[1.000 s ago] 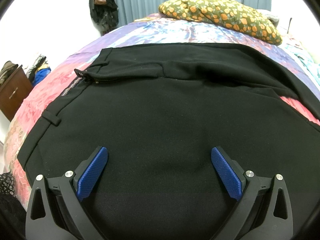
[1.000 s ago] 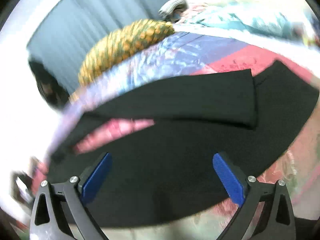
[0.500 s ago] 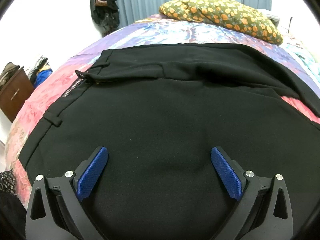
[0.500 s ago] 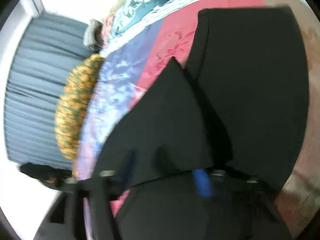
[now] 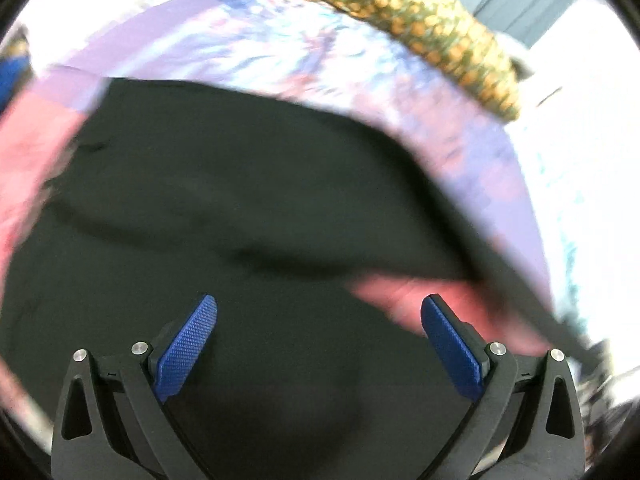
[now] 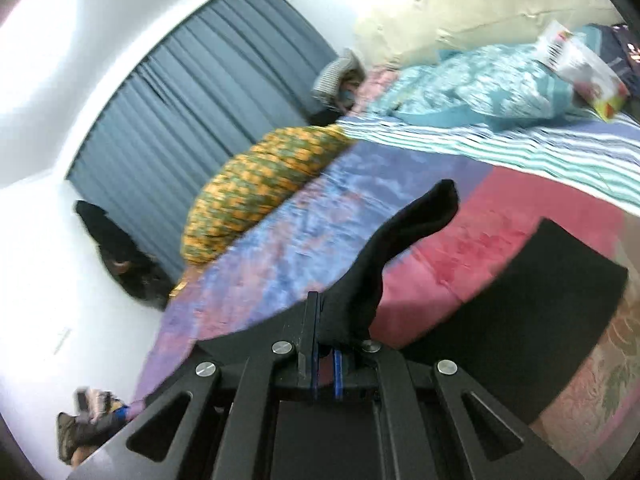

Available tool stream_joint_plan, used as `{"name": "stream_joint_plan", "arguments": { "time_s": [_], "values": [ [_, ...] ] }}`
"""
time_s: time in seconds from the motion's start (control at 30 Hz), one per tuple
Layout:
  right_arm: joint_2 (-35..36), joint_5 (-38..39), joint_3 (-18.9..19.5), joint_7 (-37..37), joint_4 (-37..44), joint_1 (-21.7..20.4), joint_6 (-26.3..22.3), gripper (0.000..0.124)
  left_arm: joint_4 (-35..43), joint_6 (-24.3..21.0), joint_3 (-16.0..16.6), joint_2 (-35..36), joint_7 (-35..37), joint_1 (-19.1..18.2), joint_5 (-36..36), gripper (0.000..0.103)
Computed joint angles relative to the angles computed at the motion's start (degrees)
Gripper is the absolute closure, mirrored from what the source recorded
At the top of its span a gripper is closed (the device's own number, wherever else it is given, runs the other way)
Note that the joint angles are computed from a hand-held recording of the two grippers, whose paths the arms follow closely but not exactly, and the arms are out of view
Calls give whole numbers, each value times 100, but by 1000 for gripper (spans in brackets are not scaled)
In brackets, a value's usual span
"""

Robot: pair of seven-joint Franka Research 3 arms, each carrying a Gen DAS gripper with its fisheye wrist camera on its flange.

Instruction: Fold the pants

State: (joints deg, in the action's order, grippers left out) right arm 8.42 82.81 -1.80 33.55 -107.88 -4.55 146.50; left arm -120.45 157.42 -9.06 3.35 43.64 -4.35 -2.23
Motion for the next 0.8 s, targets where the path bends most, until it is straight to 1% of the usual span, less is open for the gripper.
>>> {"name": "stream_joint_plan", "arguments": {
  "time_s": [0.03, 0.1, 0.13, 0.2, 0.27, 0.3, 0.37, 0.4, 0.43, 0.47, 0.5, 0.53, 0.57, 0.6, 0.67, 0.73, 0.77, 0.8],
  "values": [
    [-28, 59, 19, -53, 24, 2, -73, 119, 475, 120, -64, 400, 573, 105, -779, 1],
    [-195, 171, -24, -240, -5, -59, -353, 119, 1233, 16, -267, 998, 1091, 325, -1494, 1],
    [-240, 211, -50, -296, 19, -69, -453, 119, 1710, -37, -461, 1418, 1274, 525, -1831, 1],
    [-380, 298, -122, -447, -11, -106, -674, 119, 2193, -163, -478, 1834, 1122, 556, -2006, 1],
    [-486, 314, -201, -492, 7, -131, -894, 119, 2678, -322, -590, 2264, 942, 645, -2133, 1],
    [-546, 334, -255, -547, -13, -162, -1059, 119, 2857, -405, -572, 2427, 786, 636, -2089, 2],
    [-655, 352, -334, -600, -63, -195, -1308, 119, 2963, -392, -475, 2560, 457, 549, -1861, 5],
    [-752, 328, -394, -636, -142, -229, -1469, 119, 2967, -360, -479, 2576, 383, 558, -1792, 16],
    [-777, 307, -444, -636, -154, -248, -1601, 119, 2798, -183, -557, 2507, 411, 633, -1839, 42],
    [-784, 273, -497, -602, -160, -276, -1759, 119, 2708, -53, -669, 2490, 479, 731, -1933, 59],
    [-805, 217, -540, -551, -183, -305, -1891, 119, 2616, 71, -781, 2465, 552, 835, -2054, 95],
    [-778, 106, -571, -466, -166, -326, -1980, 119, 2420, 245, -814, 2347, 552, 899, -2129, 97],
    [-747, -59, -578, -402, -154, -332, -1955, 119, 2253, 443, -811, 2229, 532, 910, -2136, 97],
    [-754, -209, -573, -393, -178, -331, -1890, 119, 2039, 685, -764, 2048, 476, 879, -2080, 98],
    [-602, -601, -560, -231, -71, -324, -1764, 119, 1666, 975, -825, 1647, 544, 949, -2070, 98],
    [-347, -851, -523, -121, 180, -341, -1707, 119, 1162, 1197, -883, 974, 828, 991, -2038, 98],
    [-201, -997, -494, -76, 356, -356, -1673, 119, 887, 1301, -731, 622, 787, 840, -1825, 98],
    [-21, -1078, -473, -13, 602, -409, -1749, 119, 490, 1385, -380, 144, 448, 518, -1229, 98]
  ]
}}
